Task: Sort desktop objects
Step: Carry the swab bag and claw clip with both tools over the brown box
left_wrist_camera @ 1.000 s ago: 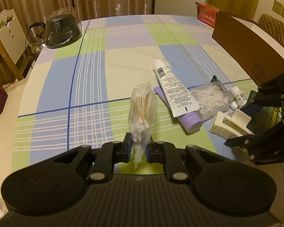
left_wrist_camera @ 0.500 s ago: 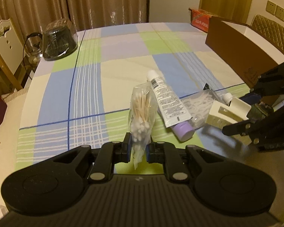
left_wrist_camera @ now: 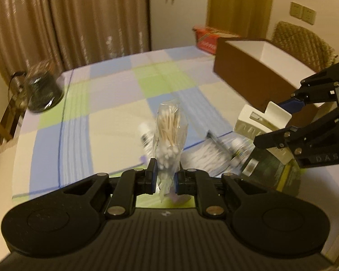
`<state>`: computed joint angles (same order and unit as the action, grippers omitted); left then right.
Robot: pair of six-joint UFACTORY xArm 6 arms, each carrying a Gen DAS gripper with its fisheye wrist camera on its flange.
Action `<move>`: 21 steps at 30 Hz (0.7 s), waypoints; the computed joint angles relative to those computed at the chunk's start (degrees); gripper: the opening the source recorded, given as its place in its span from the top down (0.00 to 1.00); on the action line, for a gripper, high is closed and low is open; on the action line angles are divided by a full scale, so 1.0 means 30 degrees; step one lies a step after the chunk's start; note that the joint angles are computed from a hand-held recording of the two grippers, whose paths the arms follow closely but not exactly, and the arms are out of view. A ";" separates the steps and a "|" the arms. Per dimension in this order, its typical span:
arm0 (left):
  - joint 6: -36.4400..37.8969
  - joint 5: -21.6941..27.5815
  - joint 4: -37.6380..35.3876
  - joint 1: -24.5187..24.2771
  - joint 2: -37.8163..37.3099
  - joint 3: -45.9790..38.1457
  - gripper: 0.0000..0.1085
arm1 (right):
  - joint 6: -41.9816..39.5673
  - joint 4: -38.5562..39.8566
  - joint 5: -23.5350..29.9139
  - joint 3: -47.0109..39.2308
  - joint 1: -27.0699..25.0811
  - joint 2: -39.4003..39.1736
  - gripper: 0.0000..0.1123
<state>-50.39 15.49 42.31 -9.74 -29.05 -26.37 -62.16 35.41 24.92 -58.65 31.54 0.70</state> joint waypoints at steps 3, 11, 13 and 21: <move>0.0047 -0.0330 0.0379 -0.0331 0.0918 -0.0972 0.90 | 0.0275 0.0112 -0.0286 0.0014 -0.0501 -0.0256 0.63; 0.0210 -0.0984 0.0637 -0.1378 0.3243 -0.3219 0.90 | 0.0593 0.0680 -0.0534 0.0414 -0.1725 -0.1007 0.63; 0.0352 -0.1035 0.0522 -0.1631 0.3675 -0.3644 0.90 | 0.0595 0.0864 -0.0532 0.0468 -0.1991 -0.1142 0.63; 0.0911 -0.1023 0.0204 -0.2289 0.4941 -0.4929 0.90 | 0.0388 0.1451 -0.0409 0.0270 -0.2840 -0.1261 0.63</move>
